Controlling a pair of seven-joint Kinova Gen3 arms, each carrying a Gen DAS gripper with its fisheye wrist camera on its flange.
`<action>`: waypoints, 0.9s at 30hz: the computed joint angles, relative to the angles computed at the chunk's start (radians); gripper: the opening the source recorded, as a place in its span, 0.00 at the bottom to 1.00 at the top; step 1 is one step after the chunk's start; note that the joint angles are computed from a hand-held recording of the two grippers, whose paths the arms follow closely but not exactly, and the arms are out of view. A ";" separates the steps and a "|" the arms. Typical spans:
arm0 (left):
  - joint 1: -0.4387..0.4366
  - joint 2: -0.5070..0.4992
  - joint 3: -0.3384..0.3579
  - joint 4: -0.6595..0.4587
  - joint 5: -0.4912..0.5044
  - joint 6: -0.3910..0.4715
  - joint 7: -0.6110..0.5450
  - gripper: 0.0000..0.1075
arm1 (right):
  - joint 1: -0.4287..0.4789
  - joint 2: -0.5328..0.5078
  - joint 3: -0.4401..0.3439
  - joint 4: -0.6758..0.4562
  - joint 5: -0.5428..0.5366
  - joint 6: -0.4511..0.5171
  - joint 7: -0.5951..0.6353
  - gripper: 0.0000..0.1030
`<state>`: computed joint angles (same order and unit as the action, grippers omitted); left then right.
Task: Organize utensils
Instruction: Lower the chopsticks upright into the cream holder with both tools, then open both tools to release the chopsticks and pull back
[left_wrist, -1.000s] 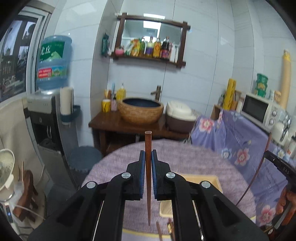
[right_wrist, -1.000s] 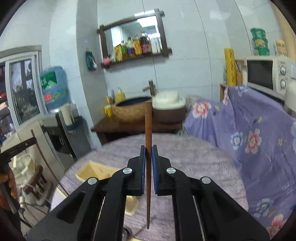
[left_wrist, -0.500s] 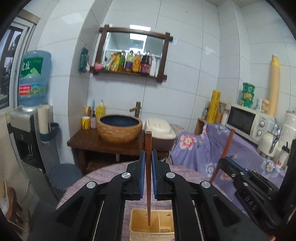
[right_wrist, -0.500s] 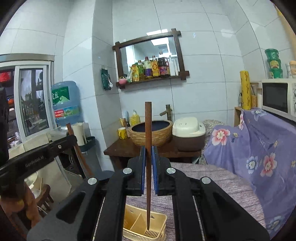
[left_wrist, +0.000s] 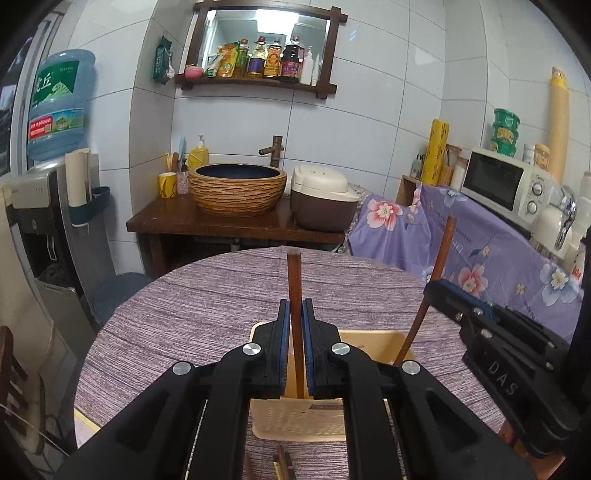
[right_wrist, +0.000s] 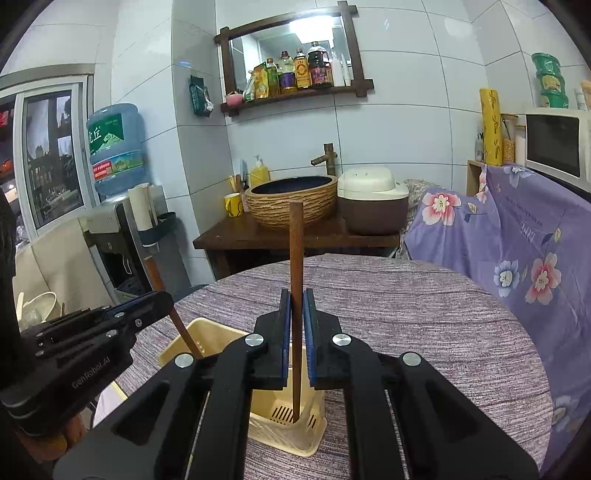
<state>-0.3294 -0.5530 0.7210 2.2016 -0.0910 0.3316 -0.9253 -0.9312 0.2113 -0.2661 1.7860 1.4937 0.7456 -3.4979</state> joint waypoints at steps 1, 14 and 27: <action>0.000 0.003 0.003 0.003 0.001 -0.002 0.000 0.07 | 0.002 -0.002 0.000 0.004 0.004 -0.007 -0.006 0.08; 0.086 -0.121 -0.061 0.061 0.030 0.018 -0.028 0.54 | -0.038 -0.052 -0.057 0.091 0.067 0.120 -0.110 0.51; 0.177 -0.175 -0.079 0.196 0.141 0.179 0.008 0.61 | -0.121 -0.078 -0.128 0.172 -0.240 0.303 -0.020 0.55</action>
